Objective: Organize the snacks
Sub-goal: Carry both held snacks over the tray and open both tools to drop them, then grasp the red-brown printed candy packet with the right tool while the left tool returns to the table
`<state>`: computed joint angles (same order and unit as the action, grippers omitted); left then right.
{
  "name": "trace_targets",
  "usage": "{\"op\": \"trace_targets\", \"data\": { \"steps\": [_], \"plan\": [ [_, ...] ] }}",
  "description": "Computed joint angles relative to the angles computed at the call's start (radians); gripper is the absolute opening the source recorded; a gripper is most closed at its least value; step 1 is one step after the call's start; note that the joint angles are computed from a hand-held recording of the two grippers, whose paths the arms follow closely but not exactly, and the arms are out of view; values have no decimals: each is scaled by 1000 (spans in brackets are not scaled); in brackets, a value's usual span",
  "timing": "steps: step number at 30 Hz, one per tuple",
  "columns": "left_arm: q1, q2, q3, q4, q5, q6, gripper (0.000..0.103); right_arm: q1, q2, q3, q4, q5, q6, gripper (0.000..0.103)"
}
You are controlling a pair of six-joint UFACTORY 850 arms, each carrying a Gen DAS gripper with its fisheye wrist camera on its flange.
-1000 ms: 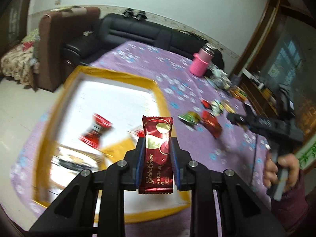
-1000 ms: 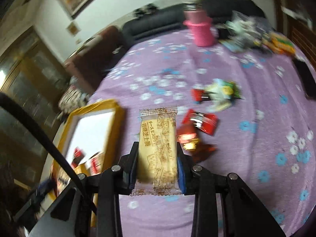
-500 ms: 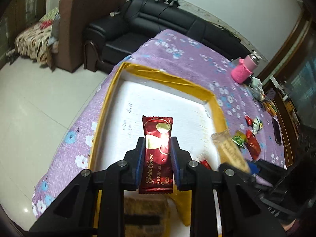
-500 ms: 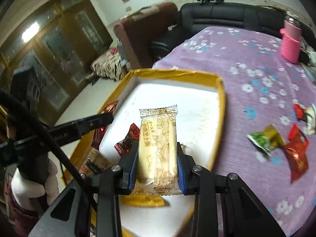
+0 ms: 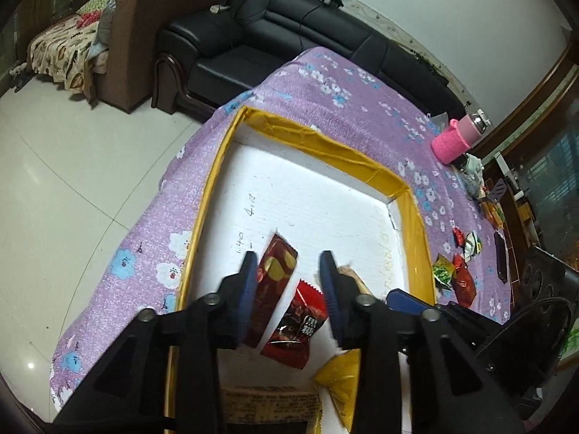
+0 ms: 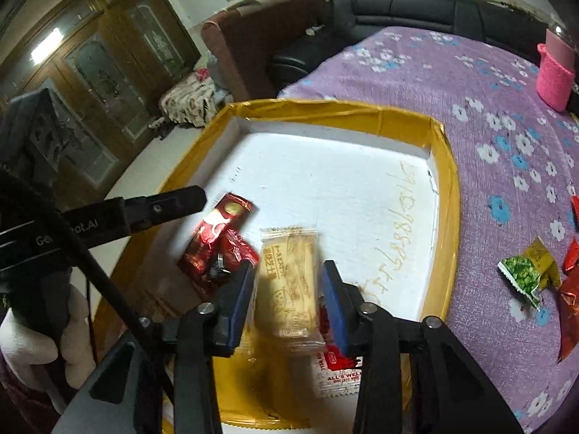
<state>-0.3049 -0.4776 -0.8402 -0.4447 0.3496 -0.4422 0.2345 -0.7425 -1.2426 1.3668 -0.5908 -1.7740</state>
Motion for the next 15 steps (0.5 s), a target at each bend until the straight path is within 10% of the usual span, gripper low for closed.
{"op": "trace_targets", "data": {
  "steps": [6,15],
  "plan": [
    [-48,60,38,-86,75,18,75,-56,62,58,92,-53,-110,43],
    [-150,85,154,406,526,-583,89,-278,75,43,174,-119,-142,50]
  ]
}}
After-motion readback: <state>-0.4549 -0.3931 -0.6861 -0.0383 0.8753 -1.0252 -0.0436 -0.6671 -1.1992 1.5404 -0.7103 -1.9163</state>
